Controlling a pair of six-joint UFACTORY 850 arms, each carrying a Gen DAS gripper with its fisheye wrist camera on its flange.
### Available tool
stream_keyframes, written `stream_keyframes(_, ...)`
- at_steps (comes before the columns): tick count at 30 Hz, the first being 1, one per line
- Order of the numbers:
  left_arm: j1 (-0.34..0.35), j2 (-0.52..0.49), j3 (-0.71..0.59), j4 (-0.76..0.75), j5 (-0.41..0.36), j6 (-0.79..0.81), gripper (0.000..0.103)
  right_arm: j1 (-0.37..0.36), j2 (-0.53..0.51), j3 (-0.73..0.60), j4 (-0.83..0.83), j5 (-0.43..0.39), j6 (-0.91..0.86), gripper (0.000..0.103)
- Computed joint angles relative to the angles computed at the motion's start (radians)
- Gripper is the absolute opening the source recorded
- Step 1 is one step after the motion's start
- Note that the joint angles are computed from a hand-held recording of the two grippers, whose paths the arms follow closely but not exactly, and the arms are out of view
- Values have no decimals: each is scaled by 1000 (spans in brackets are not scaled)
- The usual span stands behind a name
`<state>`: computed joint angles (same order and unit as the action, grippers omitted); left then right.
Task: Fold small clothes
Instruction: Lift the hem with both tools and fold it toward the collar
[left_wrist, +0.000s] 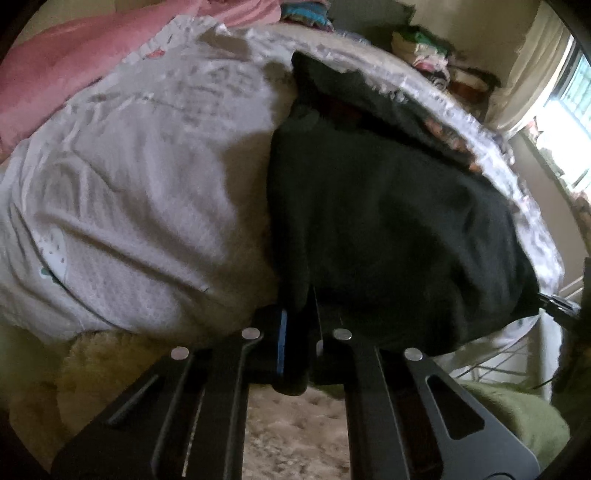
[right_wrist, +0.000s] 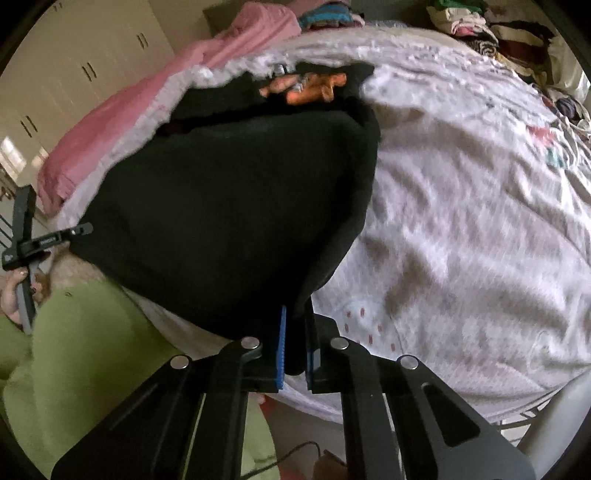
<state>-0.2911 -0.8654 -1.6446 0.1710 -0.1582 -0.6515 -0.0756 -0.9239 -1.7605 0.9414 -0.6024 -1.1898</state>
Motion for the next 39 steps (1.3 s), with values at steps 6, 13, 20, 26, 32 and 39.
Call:
stream_keyframes(6,-2,32,-5,123,21,-105,2,-15,42,15,201,-11,-163,7)
stream_keyframes(13,-5,46,-58,435,3,-385,2,-22,64,0,373,-10,-309,7)
stream_keyframes(20,-13,37,-128,584,-25,-514,2,-30,74,-16,478,10,-373,7)
stream_keyframes(26,-16,4,-205,553,-44,-489,2,-32,55,-59,528,19,-378,7)
stream_keyframes(32,-22,-42,-298,649,-100,-567,2,-31,15,-136,534,23,-331,7)
stream_keyframes(39,-10,-109,-418,541,-126,-475,2,-28,-65,-280,489,44,-214,7)
